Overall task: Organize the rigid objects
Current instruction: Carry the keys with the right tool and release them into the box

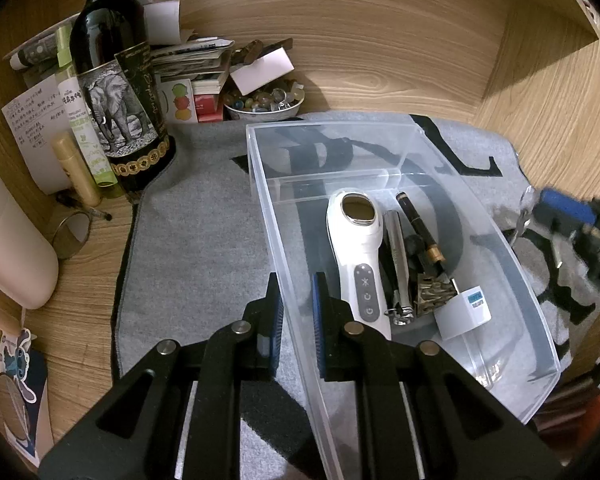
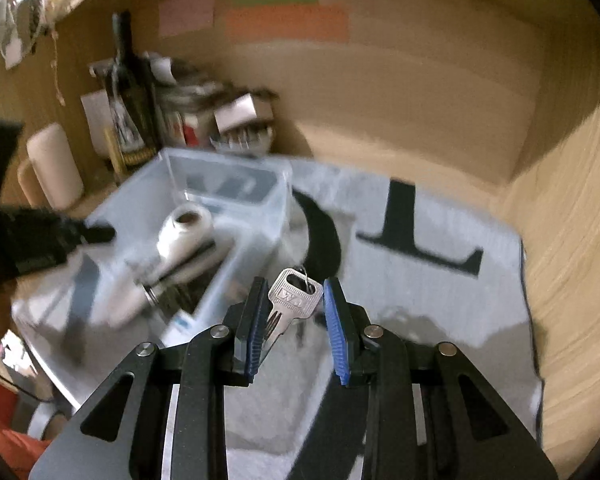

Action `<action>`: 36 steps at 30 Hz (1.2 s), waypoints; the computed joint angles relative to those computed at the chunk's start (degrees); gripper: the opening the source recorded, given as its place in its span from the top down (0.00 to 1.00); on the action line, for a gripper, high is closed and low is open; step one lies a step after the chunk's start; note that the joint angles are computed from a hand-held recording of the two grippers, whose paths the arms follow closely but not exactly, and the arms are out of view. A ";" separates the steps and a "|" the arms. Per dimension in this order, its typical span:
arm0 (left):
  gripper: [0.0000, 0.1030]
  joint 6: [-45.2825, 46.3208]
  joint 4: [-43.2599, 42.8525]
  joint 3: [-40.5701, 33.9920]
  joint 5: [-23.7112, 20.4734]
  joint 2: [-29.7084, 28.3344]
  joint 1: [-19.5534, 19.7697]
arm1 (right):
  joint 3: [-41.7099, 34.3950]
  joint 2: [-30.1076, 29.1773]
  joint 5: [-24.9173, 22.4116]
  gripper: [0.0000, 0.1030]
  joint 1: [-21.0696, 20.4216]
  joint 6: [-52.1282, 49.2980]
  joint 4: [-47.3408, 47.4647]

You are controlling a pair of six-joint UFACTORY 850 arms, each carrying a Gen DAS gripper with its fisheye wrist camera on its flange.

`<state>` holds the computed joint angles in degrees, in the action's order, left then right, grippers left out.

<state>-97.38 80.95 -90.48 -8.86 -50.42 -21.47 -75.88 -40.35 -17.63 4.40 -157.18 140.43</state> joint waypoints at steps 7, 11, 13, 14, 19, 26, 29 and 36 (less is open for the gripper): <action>0.88 -0.09 0.14 0.02 0.00 0.01 0.01 | 0.49 2.11 -4.72 0.75 1.15 -2.61 1.29; 0.88 -0.21 0.16 0.00 0.00 0.00 -0.01 | 0.32 2.74 -6.74 0.75 2.03 -1.50 -0.59; 0.88 -0.54 0.49 0.02 -0.08 -0.01 -0.04 | 0.03 2.71 -7.41 0.75 2.39 -0.10 -2.50; 0.88 -0.39 0.37 0.03 -0.03 0.01 0.00 | -0.31 2.46 -7.48 0.75 2.64 0.47 -3.31; 0.88 -0.39 0.38 0.00 -0.11 -0.02 -0.06 | -2.30 0.60 -5.66 0.75 3.66 3.82 -8.03; 0.88 -0.29 0.27 0.02 -0.01 0.00 0.01 | -8.35 -4.82 0.23 0.75 4.48 19.80 -24.01; 0.88 -0.26 0.30 0.01 -0.07 0.00 0.00 | -10.89 -6.94 2.46 0.75 4.69 28.85 -32.44; 0.88 -0.26 0.26 0.04 -0.04 0.03 0.02 | -14.01 -9.13 3.19 0.75 4.65 48.61 -51.38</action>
<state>-97.64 81.21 -90.44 -8.90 -50.39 -21.45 -89.90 -49.47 -14.44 9.05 -108.56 89.05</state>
